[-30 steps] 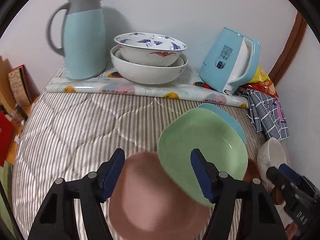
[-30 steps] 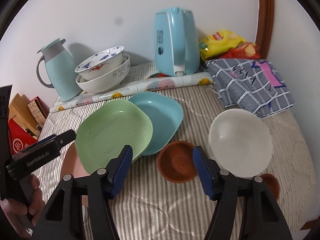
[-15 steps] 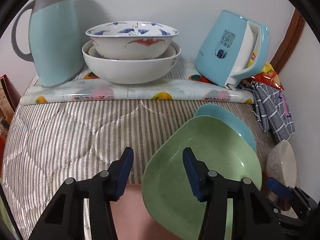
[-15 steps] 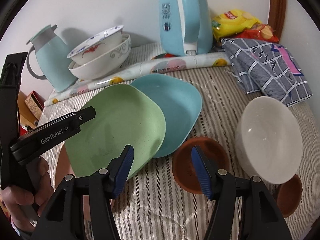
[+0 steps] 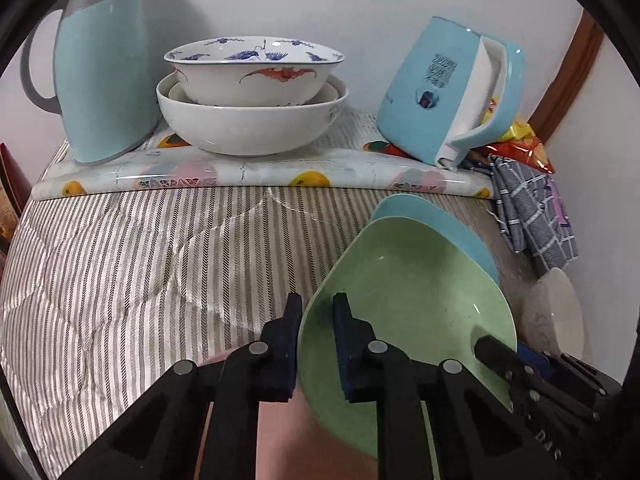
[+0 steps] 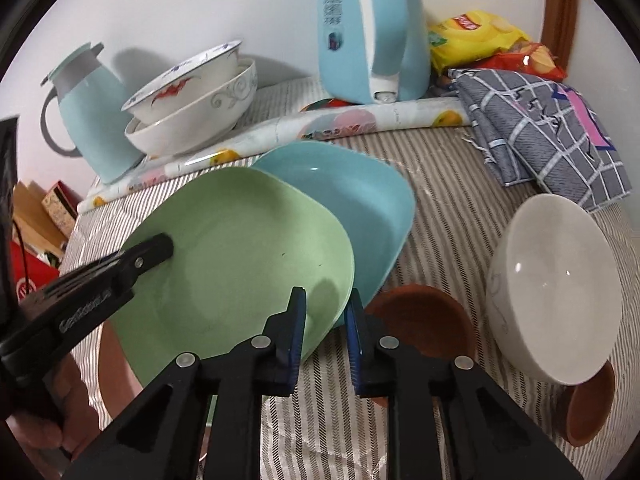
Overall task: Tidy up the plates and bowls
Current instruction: 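Reach both grippers to the green plate rim and close on it, then lift the green plate with both grippers and carry it over the pink plate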
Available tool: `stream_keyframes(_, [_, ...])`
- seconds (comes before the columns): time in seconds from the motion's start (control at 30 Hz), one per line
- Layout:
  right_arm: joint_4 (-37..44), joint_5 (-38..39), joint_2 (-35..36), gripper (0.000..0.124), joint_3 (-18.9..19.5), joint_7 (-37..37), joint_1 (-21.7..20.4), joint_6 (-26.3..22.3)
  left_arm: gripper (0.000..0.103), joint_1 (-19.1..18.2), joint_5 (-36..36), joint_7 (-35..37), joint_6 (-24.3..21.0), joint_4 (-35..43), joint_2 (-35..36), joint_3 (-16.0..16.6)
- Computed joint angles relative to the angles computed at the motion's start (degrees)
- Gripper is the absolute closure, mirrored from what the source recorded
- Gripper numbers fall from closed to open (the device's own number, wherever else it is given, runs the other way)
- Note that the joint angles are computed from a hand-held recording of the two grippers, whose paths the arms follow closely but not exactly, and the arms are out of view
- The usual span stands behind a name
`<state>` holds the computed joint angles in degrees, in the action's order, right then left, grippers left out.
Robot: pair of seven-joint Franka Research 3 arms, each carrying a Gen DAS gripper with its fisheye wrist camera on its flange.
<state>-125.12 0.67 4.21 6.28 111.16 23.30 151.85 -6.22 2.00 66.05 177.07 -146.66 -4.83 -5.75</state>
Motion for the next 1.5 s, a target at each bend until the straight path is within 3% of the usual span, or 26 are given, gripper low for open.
stream_keyframes(0.07, [-0.5, 0.8, -0.7, 0.106, 0.0, 0.0, -0.1, 0.0, 0.089, 0.6, 1.5, -1.4, 0.2, -1.0, -1.5, -0.6])
stream_keyframes(0.37, [-4.9, -3.2, -6.9, 0.108, 0.9, 4.4, -1.0, 0.8, 0.09, -3.7, 0.2, -1.6, 0.5, -5.9, -8.7, 1.7])
stream_keyframes(0.87, [-12.3, -2.8, -17.7, 0.109, 4.7, 5.6, -2.5, 0.8, 0.09, -1.9, 6.6, -10.6, -1.5, -14.2, -21.3, -1.5])
stream_keyframes(1.5, [-12.0, 4.3, -14.7, 0.109, 6.3, -0.4, 2.9, -1.2, 0.09, 0.8, 8.0, -14.0, -4.1, -24.8, -29.8, 1.9])
